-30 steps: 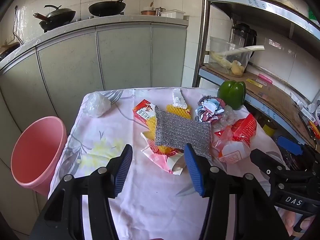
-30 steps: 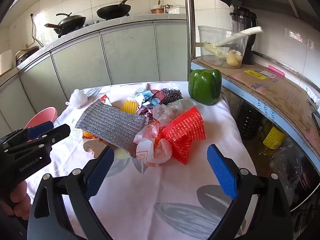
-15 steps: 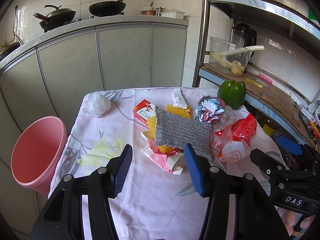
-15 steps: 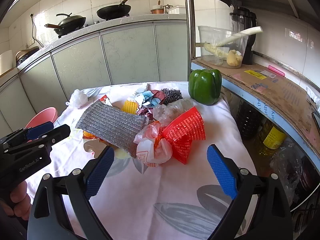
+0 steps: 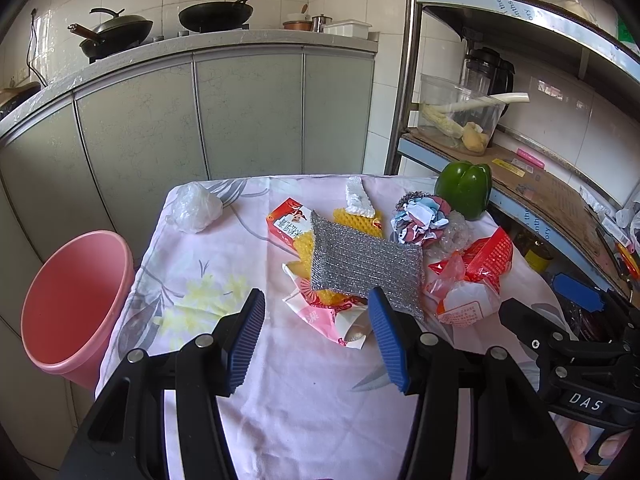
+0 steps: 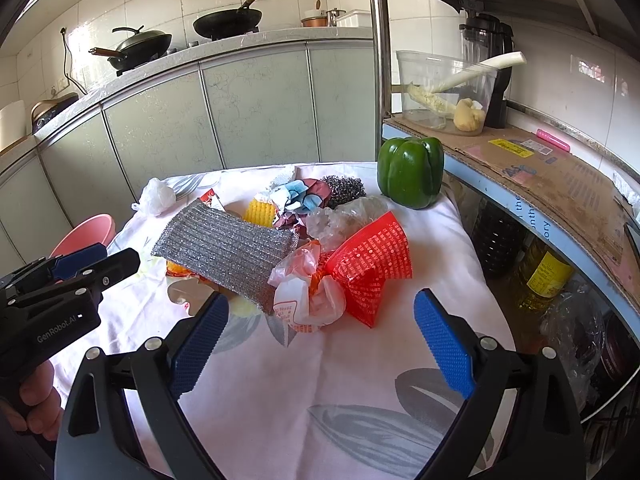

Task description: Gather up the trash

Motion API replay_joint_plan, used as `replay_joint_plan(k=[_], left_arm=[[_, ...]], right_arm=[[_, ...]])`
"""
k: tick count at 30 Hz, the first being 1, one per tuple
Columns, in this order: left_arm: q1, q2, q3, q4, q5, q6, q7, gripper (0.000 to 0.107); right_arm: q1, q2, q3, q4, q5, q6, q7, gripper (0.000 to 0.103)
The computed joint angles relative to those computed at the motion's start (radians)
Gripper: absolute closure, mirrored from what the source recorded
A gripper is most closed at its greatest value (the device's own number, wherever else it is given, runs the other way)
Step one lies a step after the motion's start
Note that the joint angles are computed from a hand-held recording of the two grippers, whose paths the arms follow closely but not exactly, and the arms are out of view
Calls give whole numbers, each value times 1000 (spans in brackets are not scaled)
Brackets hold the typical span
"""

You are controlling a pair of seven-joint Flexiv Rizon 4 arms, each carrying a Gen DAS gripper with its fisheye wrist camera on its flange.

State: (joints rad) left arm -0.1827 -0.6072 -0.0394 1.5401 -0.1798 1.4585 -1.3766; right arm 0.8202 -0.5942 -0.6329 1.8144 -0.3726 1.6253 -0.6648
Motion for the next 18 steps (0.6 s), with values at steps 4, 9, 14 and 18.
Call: replay_joint_plan(k=[4, 9, 14, 18], left_arm=[[0, 0, 0, 0, 1, -1, -1, 54], [1, 0, 0, -1, 1, -1, -2, 54], [2, 0, -2, 0, 0, 0, -1, 54], [3, 0, -4, 1, 0, 0, 0, 54]], right_arm=[[-2, 2, 3, -1, -1, -2, 0, 8], [-2, 2, 2, 0, -2, -1, 2, 8], [-2, 2, 2, 0, -1, 0, 0, 8], [-4, 3, 5, 0, -2, -3, 0, 8]])
